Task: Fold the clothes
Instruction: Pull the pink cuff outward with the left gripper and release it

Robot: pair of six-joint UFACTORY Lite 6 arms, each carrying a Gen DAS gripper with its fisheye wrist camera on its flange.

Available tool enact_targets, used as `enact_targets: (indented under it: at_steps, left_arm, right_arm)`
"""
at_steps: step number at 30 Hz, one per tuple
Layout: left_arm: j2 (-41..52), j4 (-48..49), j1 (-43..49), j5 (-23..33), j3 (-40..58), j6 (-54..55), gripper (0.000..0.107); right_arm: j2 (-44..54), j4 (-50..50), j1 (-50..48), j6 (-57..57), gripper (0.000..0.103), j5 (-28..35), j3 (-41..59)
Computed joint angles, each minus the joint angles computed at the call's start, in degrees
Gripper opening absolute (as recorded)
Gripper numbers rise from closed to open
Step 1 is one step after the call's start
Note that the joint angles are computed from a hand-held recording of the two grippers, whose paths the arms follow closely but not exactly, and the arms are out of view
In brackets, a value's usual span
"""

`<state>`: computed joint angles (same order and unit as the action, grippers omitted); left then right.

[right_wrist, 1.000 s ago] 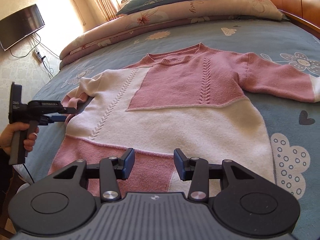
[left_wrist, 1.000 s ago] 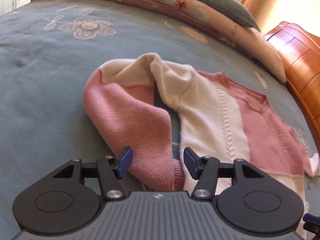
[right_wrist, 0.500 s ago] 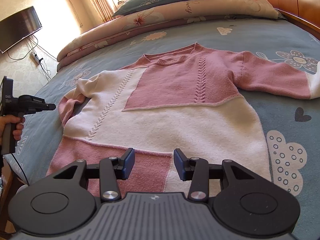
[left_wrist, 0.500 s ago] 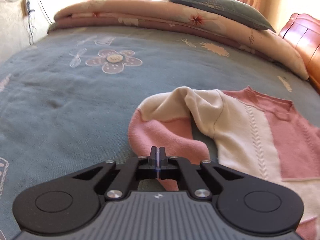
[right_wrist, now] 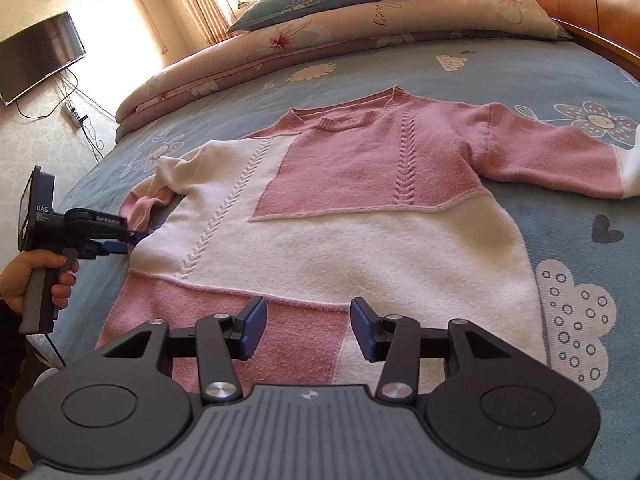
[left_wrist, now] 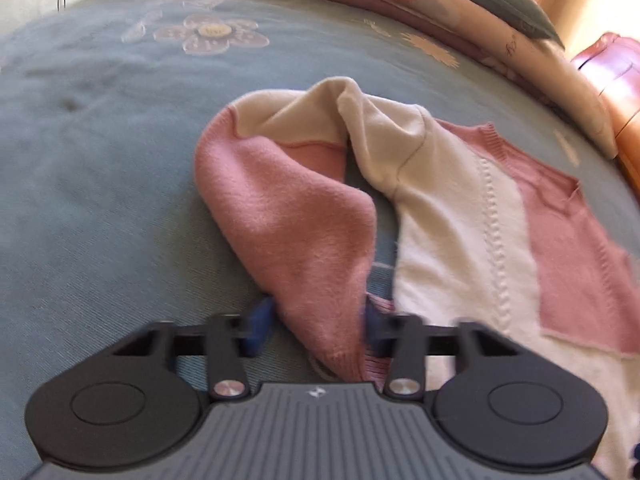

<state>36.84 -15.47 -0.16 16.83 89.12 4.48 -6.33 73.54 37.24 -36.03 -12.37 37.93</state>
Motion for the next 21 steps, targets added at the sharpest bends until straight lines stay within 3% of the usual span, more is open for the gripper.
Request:
enact_targets:
  at_steps: [4, 11, 14, 21]
  left_arm:
    - [-1.12, 3.16, 1.18, 0.11, 0.19, -0.59, 0.012]
    - [-2.13, 32.81, 3.98, -0.12, 4.2, -22.59, 0.012]
    - [0.62, 43.03, 5.53, 2.02, 9.67, -29.38, 0.012]
    - [12.33, 50.16, 8.76, 9.02, 28.34, -31.16, 0.012]
  right_arm:
    - [0.15, -3.98, -0.38, 3.65, 0.051, 0.49, -0.19]
    - [0.84, -6.48, -0.63, 5.76, 0.051, 0.83, 0.16]
    - [1.25, -5.65, -0.59, 4.96, 0.051, 0.95, 0.52]
    - [1.73, 1.69, -0.66, -2.61, 0.051, 1.02, 1.56]
